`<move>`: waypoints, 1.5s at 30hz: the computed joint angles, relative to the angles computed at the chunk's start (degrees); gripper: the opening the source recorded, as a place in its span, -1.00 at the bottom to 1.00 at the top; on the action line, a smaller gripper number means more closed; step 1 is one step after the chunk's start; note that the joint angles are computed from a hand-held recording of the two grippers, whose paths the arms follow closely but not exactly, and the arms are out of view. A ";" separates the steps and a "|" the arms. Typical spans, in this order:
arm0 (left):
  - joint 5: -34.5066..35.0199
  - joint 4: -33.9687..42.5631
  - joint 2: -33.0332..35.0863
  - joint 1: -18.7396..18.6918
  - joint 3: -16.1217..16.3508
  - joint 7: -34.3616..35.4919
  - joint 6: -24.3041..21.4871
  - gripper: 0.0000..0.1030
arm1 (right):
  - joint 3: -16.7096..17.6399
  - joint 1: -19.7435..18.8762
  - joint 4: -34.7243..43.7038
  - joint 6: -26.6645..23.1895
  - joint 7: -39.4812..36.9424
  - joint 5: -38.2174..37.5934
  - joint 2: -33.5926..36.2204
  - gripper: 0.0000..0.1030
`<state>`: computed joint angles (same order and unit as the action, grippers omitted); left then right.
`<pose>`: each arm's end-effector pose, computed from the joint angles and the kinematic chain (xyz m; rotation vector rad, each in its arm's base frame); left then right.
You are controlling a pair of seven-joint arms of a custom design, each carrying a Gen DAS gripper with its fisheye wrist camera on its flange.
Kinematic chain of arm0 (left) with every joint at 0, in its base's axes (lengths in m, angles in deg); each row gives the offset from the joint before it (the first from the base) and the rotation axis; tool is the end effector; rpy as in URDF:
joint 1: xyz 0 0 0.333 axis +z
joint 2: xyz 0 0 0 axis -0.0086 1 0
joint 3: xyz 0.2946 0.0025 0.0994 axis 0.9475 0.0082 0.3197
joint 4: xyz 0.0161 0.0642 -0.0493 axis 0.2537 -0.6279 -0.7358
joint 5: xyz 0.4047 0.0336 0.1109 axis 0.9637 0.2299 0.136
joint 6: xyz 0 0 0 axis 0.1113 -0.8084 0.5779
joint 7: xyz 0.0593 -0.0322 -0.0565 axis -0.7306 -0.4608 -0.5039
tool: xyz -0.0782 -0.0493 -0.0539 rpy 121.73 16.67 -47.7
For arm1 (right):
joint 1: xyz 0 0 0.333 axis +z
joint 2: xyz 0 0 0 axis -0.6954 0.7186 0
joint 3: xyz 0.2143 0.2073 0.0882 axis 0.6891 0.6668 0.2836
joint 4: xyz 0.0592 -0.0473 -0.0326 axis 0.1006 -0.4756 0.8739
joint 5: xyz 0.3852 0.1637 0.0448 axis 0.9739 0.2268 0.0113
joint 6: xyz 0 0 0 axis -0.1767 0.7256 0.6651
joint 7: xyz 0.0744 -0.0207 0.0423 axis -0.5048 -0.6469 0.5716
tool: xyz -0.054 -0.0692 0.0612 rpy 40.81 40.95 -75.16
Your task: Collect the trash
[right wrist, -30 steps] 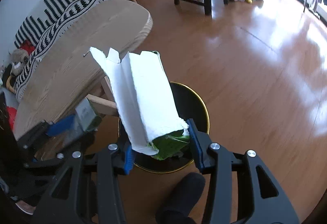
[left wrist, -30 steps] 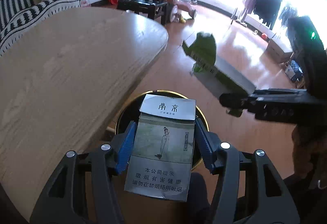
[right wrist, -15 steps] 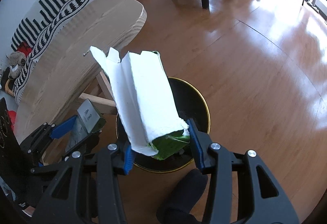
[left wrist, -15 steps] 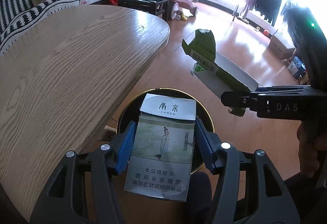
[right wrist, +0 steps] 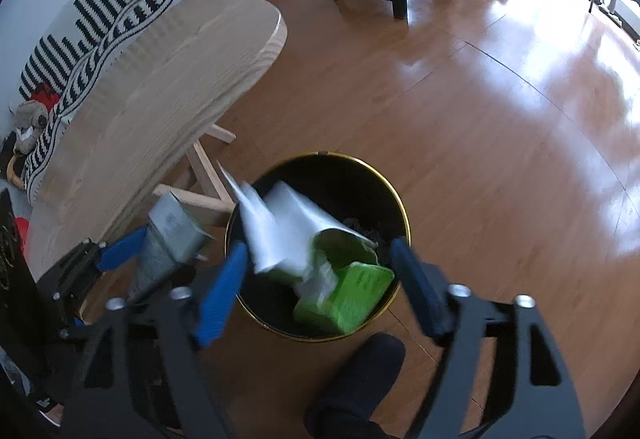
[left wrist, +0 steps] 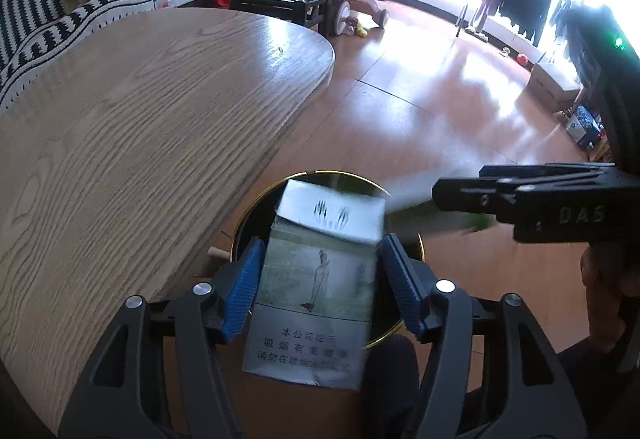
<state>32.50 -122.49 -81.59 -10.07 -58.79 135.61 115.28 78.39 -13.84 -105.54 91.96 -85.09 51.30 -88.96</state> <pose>0.4886 -0.1469 0.3754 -0.9199 2.7742 -0.9517 0.3649 0.3436 0.4113 -1.2541 2.3846 -0.3151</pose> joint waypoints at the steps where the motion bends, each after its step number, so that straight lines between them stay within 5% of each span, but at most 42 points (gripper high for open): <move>1: -0.29 -0.05 -0.12 -0.07 0.10 0.41 -0.28 0.31 | 0.10 -0.08 -0.07 -0.25 0.28 -0.29 -0.30 0.48; 6: -2.00 -1.23 -2.16 -0.67 0.37 3.04 -0.10 0.78 | 0.73 -0.33 0.55 -2.58 1.35 -1.71 -0.90 0.69; 15: -1.83 -0.66 -5.26 0.04 1.80 1.54 -1.39 0.86 | 2.29 -0.26 3.13 -9.58 4.38 -6.23 -2.50 0.86; 21: -1.17 0.38 -6.27 2.09 3.17 1.33 1.62 0.87 | 3.75 -0.27 7.63 -14.15 6.81 -11.23 -1.41 0.86; 32: 8.12 7.60 -1.49 10.72 6.08 -10.11 4.71 0.87 | 2.71 2.72 28.60 -16.68 -1.04 -16.79 15.40 0.86; 45: 11.29 15.07 4.82 19.63 9.40 -13.41 6.50 0.87 | -3.66 12.70 64.44 -19.27 -14.86 -15.46 42.36 0.86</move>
